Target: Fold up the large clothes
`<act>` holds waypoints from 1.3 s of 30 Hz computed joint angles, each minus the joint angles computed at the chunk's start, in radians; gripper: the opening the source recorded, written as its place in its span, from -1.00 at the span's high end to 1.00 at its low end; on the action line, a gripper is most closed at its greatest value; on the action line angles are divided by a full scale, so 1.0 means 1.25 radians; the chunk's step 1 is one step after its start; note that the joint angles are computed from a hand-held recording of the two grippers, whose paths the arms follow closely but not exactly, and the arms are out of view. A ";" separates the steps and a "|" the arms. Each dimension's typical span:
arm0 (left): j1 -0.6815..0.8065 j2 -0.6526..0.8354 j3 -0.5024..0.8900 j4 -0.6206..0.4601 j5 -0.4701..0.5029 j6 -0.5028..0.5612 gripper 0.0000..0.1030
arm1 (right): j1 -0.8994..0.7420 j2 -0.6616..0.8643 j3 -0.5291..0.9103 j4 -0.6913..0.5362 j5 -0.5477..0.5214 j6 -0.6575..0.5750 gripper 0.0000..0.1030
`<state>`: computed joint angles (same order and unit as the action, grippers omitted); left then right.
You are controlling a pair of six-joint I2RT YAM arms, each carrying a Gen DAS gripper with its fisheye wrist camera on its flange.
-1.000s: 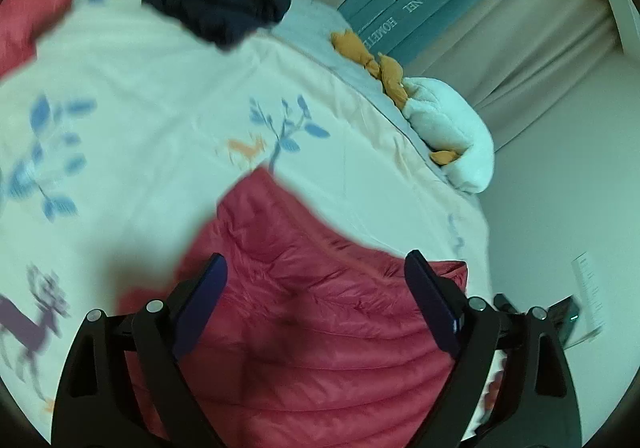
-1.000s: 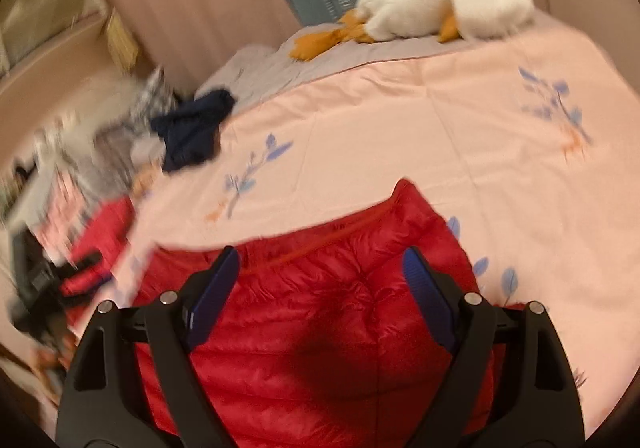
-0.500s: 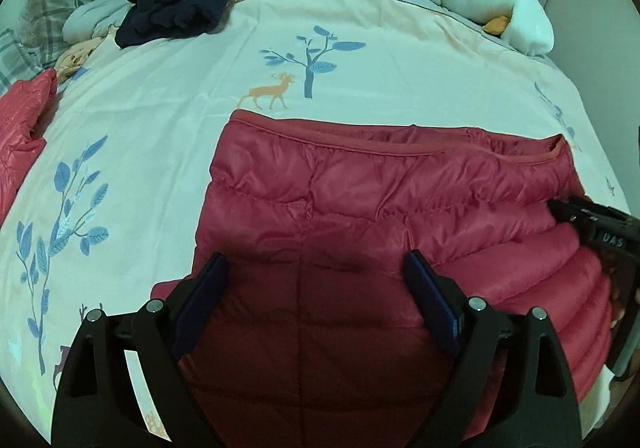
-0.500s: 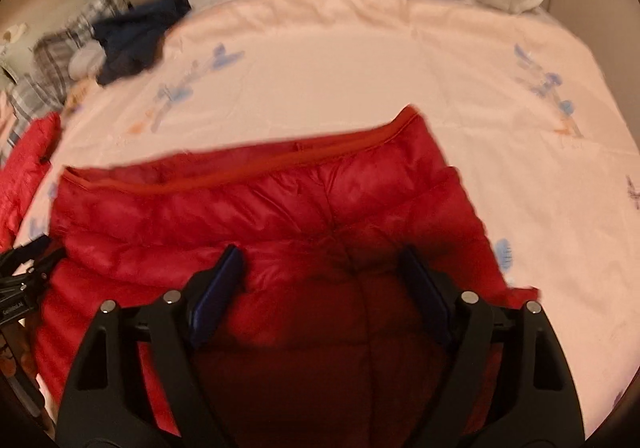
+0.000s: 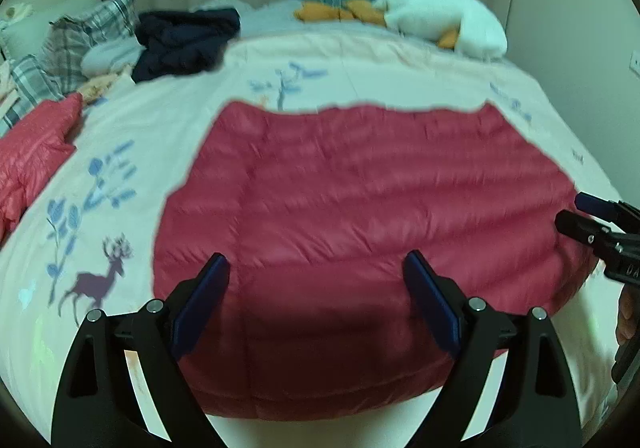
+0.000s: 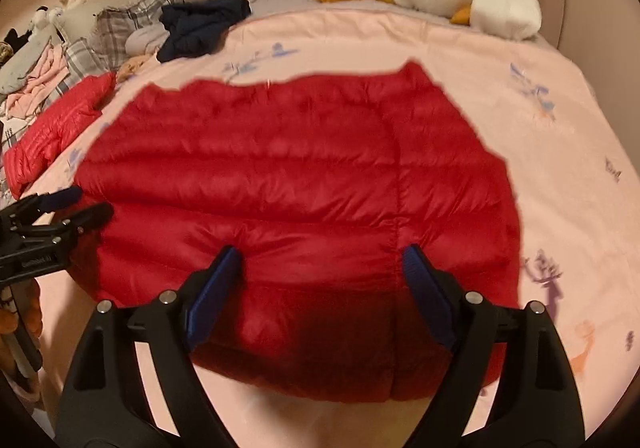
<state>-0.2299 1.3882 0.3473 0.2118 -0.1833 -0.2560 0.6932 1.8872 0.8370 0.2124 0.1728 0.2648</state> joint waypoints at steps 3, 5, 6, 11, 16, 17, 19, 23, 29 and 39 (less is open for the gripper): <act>-0.012 0.062 0.015 0.020 -0.017 -0.008 -0.77 | -0.014 0.019 0.026 -0.021 -0.020 0.022 -0.71; -0.025 0.060 0.029 -0.010 -0.041 -0.012 -0.77 | -0.011 -0.014 0.027 -0.059 -0.021 0.050 -0.70; -0.031 0.047 0.041 -0.045 -0.050 -0.016 -0.77 | -0.007 -0.049 0.008 -0.061 -0.032 0.060 -0.70; -0.085 -0.167 0.038 -0.237 -0.096 -0.054 -0.77 | 0.066 -0.247 -0.065 -0.147 0.026 0.105 -0.93; -0.197 -0.345 0.119 -0.531 -0.170 -0.163 -0.90 | 0.133 -0.420 -0.085 -0.284 0.052 0.168 -0.96; -0.213 -0.374 0.127 -0.562 -0.173 -0.178 -0.90 | 0.152 -0.453 -0.084 -0.318 0.074 0.183 -0.96; -0.282 -0.434 0.167 -0.662 -0.223 -0.233 -0.97 | 0.197 -0.518 -0.087 -0.370 0.129 0.206 -0.96; -0.429 -0.495 0.232 -0.802 -0.344 -0.343 -0.97 | 0.273 -0.594 -0.081 -0.448 0.217 0.243 -0.96; -0.619 -0.477 0.321 -1.001 -0.467 -0.545 -0.97 | 0.359 -0.629 -0.062 -0.523 0.300 0.272 -0.96; -0.846 -0.413 0.365 -1.229 -0.563 -0.879 -0.97 | 0.419 -0.623 -0.066 -0.540 0.326 0.307 -0.96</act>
